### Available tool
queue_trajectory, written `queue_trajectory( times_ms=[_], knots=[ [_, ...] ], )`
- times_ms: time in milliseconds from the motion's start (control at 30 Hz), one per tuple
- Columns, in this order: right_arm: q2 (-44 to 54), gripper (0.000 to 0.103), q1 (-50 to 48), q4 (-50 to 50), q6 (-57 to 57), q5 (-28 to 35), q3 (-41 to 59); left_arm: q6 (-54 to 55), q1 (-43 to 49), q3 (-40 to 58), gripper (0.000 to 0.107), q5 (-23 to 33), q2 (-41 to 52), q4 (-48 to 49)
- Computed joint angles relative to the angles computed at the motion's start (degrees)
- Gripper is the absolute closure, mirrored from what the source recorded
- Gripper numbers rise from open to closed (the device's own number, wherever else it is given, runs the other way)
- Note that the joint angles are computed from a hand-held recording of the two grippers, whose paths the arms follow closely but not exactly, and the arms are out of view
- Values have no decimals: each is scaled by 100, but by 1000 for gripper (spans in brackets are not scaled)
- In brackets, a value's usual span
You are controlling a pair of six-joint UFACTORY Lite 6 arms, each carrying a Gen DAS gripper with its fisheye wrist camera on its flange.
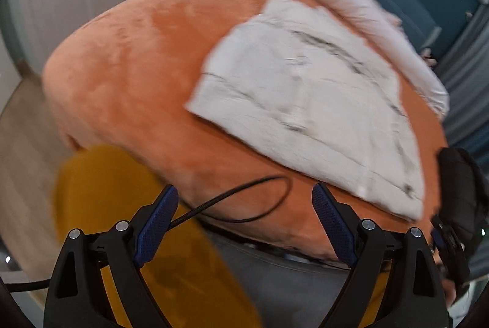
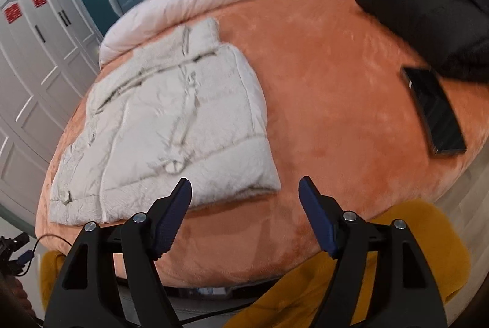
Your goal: Fold large clothes
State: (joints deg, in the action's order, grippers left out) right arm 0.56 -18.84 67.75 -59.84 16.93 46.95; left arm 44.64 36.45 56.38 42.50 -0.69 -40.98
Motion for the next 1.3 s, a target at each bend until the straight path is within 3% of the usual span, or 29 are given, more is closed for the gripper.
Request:
queue_trajectory(
  times_ms=[167,233,367,467,533,700,867,1000,1100,1133,1233,1300],
  knots=[
    [161,27,156,9,-119,-330,110,1029,-4,-754,20,264,-1161,-995],
    [534,27,178,-34,140,-295,349,1036,-146,-770,19,-95,-1085,-1225],
    [1039,27,122,-167,728,-140,754,113,-413,224,18,-884,296,-923],
    [1221,22,-26,-34,767,-129,881,-271,-385,1443,18,-1040,1811,-999],
    [1414,21,-115,-181,1018,-116,1006,-838,-500,2172,18,-1250,2554,-523],
    [1919,21,-310,-114,1296,209,1336,-1324,-617,3316,18,-1448,3768,-114],
    [2266,21,-66,12,1215,261,1621,-1752,-682,3803,18,-1348,4387,197],
    [2639,21,186,-178,1404,308,2018,-1763,-822,3683,18,-1624,4362,226],
    [2916,18,357,-423,1786,246,2335,-1920,-902,3800,22,-1578,4416,380],
    [2970,18,383,-449,1839,244,2407,-1910,-934,3803,29,-1556,4387,397],
    [3127,40,375,-430,1805,486,2653,-1631,-1006,3813,55,-1506,4316,345],
    [3109,61,373,-333,1630,634,2680,-1603,-1086,3696,68,-1564,4140,441]
  ],
)
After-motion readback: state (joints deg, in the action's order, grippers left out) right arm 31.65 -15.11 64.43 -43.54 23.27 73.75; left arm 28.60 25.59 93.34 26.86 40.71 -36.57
